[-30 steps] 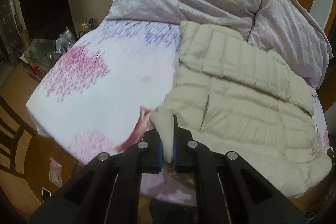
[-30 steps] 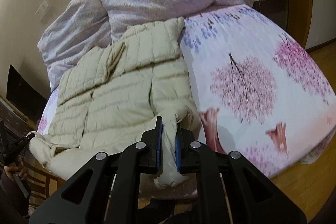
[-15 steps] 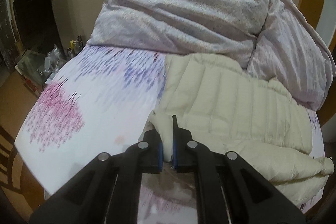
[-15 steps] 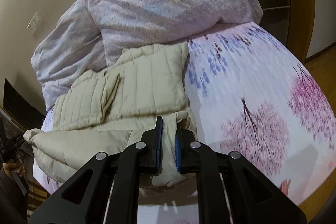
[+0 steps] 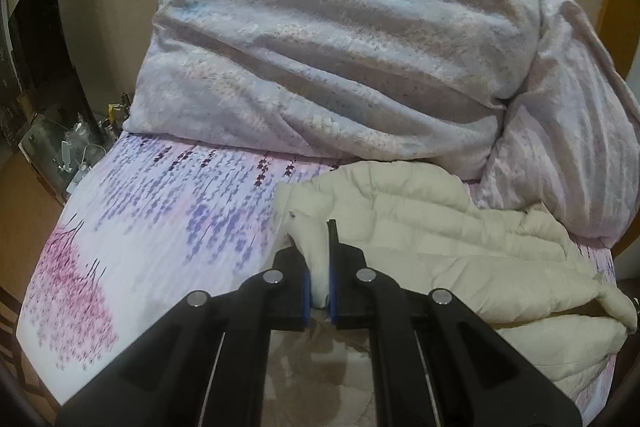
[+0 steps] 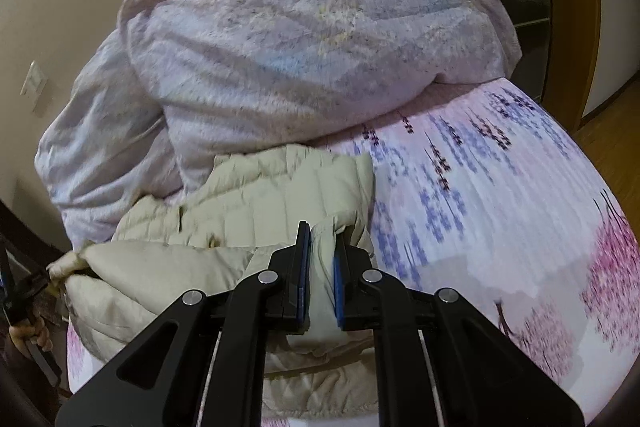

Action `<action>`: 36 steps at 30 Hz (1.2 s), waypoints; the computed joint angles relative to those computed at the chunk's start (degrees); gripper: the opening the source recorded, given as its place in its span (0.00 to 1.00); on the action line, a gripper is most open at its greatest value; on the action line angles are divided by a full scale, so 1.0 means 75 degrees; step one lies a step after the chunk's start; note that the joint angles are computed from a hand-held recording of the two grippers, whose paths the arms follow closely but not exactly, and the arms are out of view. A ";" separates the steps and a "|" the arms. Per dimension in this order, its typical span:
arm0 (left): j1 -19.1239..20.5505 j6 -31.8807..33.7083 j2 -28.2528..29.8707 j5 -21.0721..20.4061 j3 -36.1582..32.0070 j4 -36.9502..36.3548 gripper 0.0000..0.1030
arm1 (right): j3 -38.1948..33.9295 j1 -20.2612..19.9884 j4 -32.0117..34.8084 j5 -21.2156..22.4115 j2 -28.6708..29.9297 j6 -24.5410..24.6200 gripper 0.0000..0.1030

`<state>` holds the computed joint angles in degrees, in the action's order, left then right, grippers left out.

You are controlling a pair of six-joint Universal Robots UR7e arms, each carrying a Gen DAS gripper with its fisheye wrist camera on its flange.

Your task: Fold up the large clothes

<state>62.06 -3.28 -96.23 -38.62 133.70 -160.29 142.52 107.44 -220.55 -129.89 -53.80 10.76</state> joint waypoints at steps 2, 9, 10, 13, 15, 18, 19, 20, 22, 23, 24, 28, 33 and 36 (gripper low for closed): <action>0.0202 0.0010 0.0383 -0.0078 -0.0256 -0.0078 0.06 | -0.0185 -0.0174 0.0197 0.0105 0.0008 -0.0054 0.10; 0.0765 -0.0116 0.1653 -0.0267 -0.1058 -0.0236 0.06 | -0.0896 -0.1193 0.0934 0.0952 0.0106 0.0019 0.10; 0.0823 -0.0116 0.1785 -0.0297 -0.1150 -0.0256 0.06 | -0.0995 -0.1329 0.1050 0.1085 0.0123 0.0061 0.11; 0.1026 -0.0166 0.2278 -0.0411 -0.1540 -0.0283 0.11 | -0.1305 -0.1716 0.1404 0.1614 0.0169 0.0260 0.16; 0.1165 -0.0308 0.2557 -0.0501 -0.1809 -0.0286 0.13 | -0.1528 -0.2017 0.1660 0.2076 0.0189 0.0532 0.20; 0.1280 -0.0698 0.2751 -0.0596 -0.2089 -0.0101 0.29 | -0.1709 -0.2271 0.1891 0.2562 0.0153 0.0910 0.43; 0.1300 -0.0797 0.2772 -0.0636 -0.2162 -0.0040 0.34 | -0.1754 -0.2278 0.1839 0.2607 0.0145 0.0988 0.53; 0.1295 -0.0858 0.2781 -0.0647 -0.2210 -0.0012 0.40 | -0.1771 -0.2230 0.1733 0.2546 0.0133 0.0982 0.60; 0.1208 -0.0796 0.2725 -0.0551 -0.2192 -0.0126 0.53 | -0.1735 -0.2055 0.1421 0.2312 0.0092 0.0756 0.65; 0.1115 -0.0689 0.2660 -0.0381 -0.2115 -0.0246 0.61 | -0.1687 -0.1969 0.1321 0.2185 0.0056 0.0624 0.65; 0.1064 -0.0607 0.2602 -0.0313 -0.2070 -0.0291 0.62 | -0.1598 -0.1847 0.1267 0.1983 -0.0003 0.0482 0.65; 0.0864 -0.0388 0.2177 -0.0193 -0.1703 -0.0202 0.64 | -0.1193 -0.1485 0.1109 0.1396 -0.0086 0.0215 0.65; 0.0618 -0.0694 0.1544 -0.0175 -0.1042 0.0000 0.65 | -0.0952 -0.1016 0.1125 0.0774 0.0133 0.0068 0.65; 0.0541 -0.0793 0.1298 -0.0210 -0.0707 -0.0167 0.65 | -0.1010 -0.0657 0.0975 0.0347 0.0474 -0.0147 0.65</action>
<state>66.12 -9.23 -86.49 -40.19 128.40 -161.54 134.94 102.51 -213.24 -127.29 -50.25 9.66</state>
